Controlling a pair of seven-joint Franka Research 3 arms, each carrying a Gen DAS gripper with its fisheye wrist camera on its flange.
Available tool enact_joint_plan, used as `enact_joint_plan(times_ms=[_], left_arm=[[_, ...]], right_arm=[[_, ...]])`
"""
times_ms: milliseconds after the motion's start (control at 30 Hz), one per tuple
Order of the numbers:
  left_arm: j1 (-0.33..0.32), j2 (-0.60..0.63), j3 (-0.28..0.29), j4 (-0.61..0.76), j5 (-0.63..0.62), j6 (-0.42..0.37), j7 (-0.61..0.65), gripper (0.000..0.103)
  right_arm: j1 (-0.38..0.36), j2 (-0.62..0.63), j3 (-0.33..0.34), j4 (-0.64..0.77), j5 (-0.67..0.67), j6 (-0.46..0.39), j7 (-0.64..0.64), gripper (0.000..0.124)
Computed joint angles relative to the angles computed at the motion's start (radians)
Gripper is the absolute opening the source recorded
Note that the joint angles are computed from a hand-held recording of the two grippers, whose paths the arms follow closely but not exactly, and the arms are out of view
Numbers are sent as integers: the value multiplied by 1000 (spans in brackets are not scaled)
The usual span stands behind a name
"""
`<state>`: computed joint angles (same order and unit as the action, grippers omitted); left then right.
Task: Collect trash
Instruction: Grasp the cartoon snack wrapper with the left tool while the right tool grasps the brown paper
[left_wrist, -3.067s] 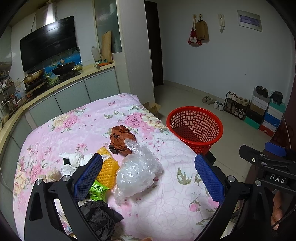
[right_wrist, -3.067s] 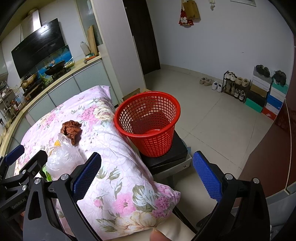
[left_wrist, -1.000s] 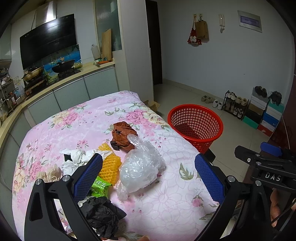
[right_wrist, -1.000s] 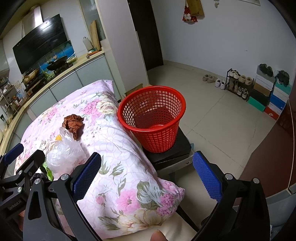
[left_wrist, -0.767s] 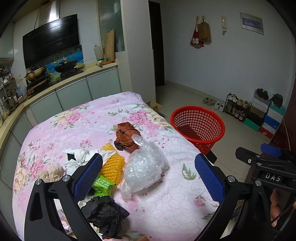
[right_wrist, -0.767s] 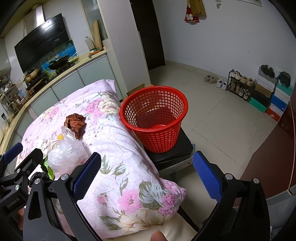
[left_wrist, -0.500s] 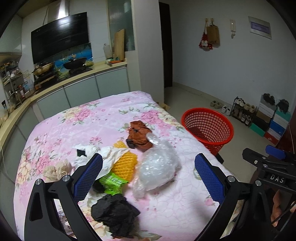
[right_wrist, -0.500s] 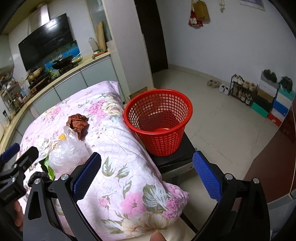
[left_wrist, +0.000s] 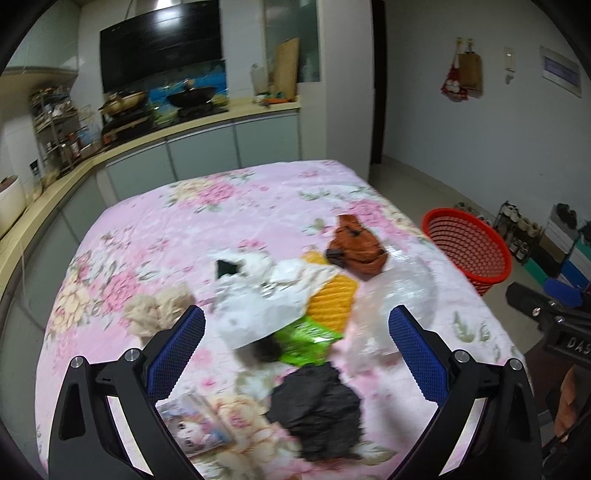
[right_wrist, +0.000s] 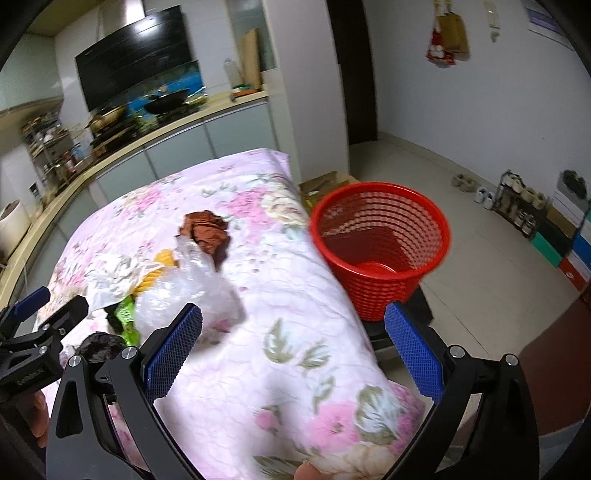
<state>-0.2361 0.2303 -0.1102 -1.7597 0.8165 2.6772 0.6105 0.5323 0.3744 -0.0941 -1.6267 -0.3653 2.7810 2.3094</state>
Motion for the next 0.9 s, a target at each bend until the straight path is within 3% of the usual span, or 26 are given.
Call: enact_joint_plan(times_ms=[333, 700, 900], left_arm=[[70, -79, -20, -112, -167, 3, 79, 97], [133, -115, 9, -158, -228, -36, 66, 97], [176, -146, 18, -184, -219, -56, 29, 97]], right_arm=[[-53, 111, 110, 174, 221, -50, -300, 96], [-43, 258, 108, 419, 349, -180, -447, 96], [-51, 412, 108, 680, 386, -304, -482, 96]])
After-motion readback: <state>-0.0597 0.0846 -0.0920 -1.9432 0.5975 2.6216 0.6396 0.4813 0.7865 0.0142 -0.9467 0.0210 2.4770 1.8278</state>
